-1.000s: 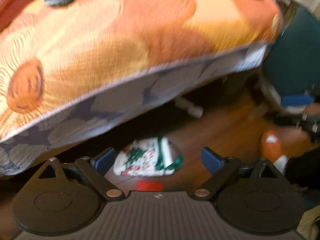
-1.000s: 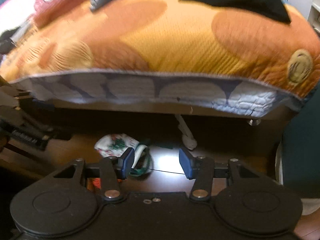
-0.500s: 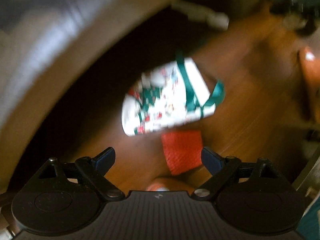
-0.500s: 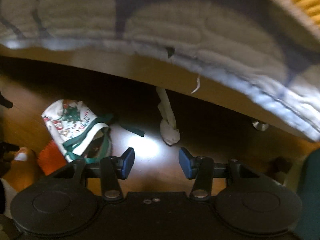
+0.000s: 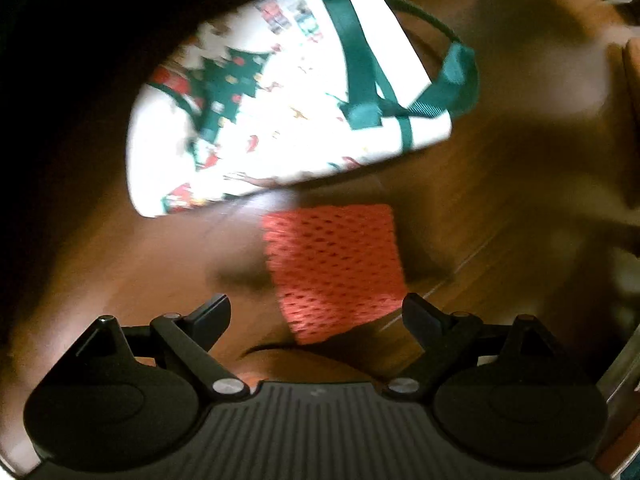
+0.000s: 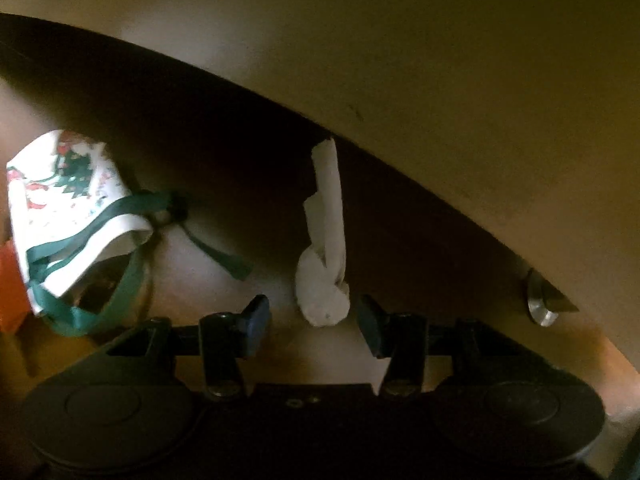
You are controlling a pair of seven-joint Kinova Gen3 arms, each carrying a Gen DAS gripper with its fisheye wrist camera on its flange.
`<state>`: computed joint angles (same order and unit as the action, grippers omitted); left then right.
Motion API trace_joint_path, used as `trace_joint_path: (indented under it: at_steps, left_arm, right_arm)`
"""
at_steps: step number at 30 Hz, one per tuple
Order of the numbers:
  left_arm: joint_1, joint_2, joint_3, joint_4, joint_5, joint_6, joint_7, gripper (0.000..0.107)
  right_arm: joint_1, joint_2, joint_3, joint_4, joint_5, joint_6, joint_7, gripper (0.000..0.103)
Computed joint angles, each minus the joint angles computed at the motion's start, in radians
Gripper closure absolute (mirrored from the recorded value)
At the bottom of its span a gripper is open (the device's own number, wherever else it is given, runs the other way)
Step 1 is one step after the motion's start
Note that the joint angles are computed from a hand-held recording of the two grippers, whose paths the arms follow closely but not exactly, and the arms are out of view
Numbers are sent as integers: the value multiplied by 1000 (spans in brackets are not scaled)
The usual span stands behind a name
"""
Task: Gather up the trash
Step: 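Grasp the orange mesh net with the left tool while the right tool grasps the white tissue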
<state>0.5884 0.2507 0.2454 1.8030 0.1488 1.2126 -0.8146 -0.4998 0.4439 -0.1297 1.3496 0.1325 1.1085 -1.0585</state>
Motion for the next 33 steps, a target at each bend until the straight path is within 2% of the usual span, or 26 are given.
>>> trace_joint_path:
  at_steps: [10, 15, 21, 23, 26, 27, 28, 29, 30, 33]
  left_arm:
    - [-5, 44, -11, 97, 51, -148, 36, 14]
    - [14, 69, -9, 116, 23, -193, 58, 15]
    - [22, 67, -7, 123, 5, -219, 69, 19]
    - [25, 69, -9, 112, -1, -217, 76, 24]
    - [21, 59, -8, 100, 1, -212, 79, 38]
    - [17, 51, -8, 99, 2, -211, 74, 49]
    - [7, 47, -7, 98, 14, -218, 62, 54]
    - [-3, 45, -5, 101, 29, -227, 47, 66]
    - [-17, 44, 3, 102, 43, -235, 35, 75]
    - [-7, 58, -1, 72, 27, -218, 18, 82]
  right_arm:
    - [-14, 63, 10, -2, 25, -33, 4, 54]
    - [-28, 84, 19, 13, 50, -55, -10, 54]
    - [-34, 110, 16, -3, 57, -18, -1, 55]
    - [-27, 118, 12, -18, 42, 2, 8, 58]
    - [-39, 126, 21, -28, 52, 20, 0, 58]
    - [-35, 130, 20, -34, 46, 32, 1, 59]
    - [-29, 131, 17, -39, 36, 41, 4, 64]
    - [-25, 129, 16, -36, 31, 42, 7, 79]
    - [-25, 127, 18, -33, 36, 43, 8, 84]
    - [-21, 106, 19, -2, 46, 14, 13, 85]
